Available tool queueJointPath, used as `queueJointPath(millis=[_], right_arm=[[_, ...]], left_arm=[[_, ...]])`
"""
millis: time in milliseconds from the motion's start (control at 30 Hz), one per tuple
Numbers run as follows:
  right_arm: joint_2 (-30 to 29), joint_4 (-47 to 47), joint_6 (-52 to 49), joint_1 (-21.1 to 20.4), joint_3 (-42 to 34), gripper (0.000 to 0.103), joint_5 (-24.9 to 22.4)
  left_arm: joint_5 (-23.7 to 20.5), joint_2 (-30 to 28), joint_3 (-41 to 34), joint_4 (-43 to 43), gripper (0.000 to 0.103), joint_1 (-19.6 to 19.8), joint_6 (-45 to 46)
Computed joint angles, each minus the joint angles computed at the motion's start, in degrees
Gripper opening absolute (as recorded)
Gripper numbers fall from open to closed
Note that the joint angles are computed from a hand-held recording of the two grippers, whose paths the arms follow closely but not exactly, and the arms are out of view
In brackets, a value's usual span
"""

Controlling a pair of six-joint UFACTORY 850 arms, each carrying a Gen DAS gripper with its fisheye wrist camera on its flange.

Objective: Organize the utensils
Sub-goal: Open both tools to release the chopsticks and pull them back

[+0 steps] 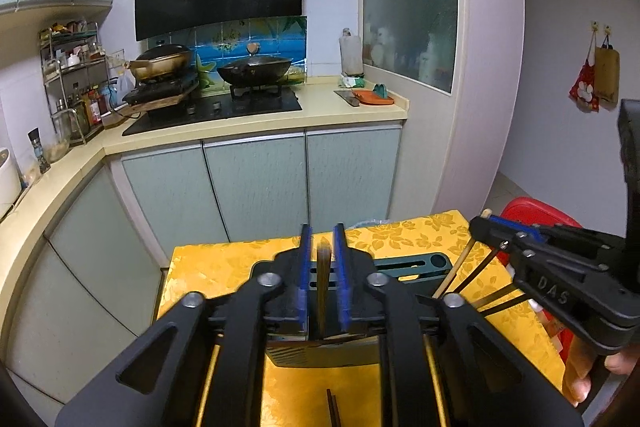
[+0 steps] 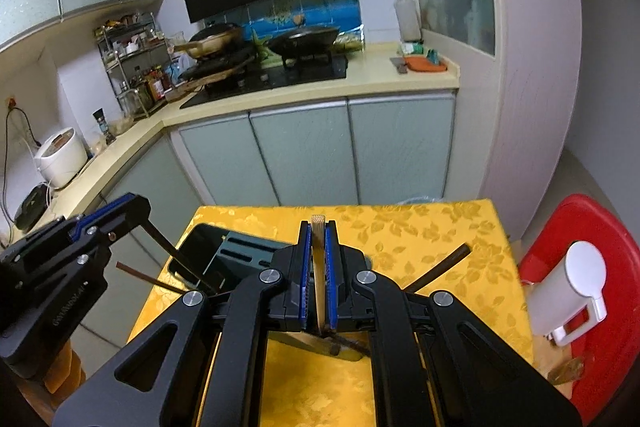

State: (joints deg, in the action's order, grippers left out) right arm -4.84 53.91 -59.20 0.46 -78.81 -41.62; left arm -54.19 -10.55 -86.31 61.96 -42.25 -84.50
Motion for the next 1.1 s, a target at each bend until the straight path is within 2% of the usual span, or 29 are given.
queueJointPath(millis=[33,67,100,167,300,433,667,967,1100], right_arm=[[0.18,-0.02,-0.06,0.13,0.16,0.016,0.03],[0.43,0.14,-0.34,0.13,0.41,0.032,0.33],[1.18,0.6,-0.8,0.22,1.17,0.05,1.59],[2.76,2.62,-3.25,0.16,2.8,0.058,3.79],[4.36,3.36,-6.19,-0.19,4.23,0.058,5.04],[5.95,5.24,-9.47,-1.53,5.81,0.058,4.87],[9.25,8.78,-13.41,-4.68,9.4,0.058,2.93],[16.31,15.43,-23.87,-10.42,19.93,0.058,0.94],[19.71,17.9,-29.63,-13.6,25.89,0.062,-0.45]], left_arm=[[-0.14,0.09,0.1,0.46,0.028,-0.11,-0.21],[-0.29,0.49,0.54,1.16,0.041,-0.41,-0.62],[-0.23,0.7,0.67,1.53,0.045,-0.62,-0.73],[-0.53,1.2,1.2,2.46,0.053,-1.15,-1.08],[-2.46,2.09,2.23,4.42,0.062,-2.78,-1.54],[-3.79,3.36,3.92,6.56,0.077,-4.51,-3.29],[-7.73,4.88,6.92,9.56,0.087,-7.63,-5.84],[-9.08,9.37,15.71,8.27,0.088,-11.88,-11.4],[-9.9,10.75,20.22,7.49,0.088,-14.39,-14.44]])
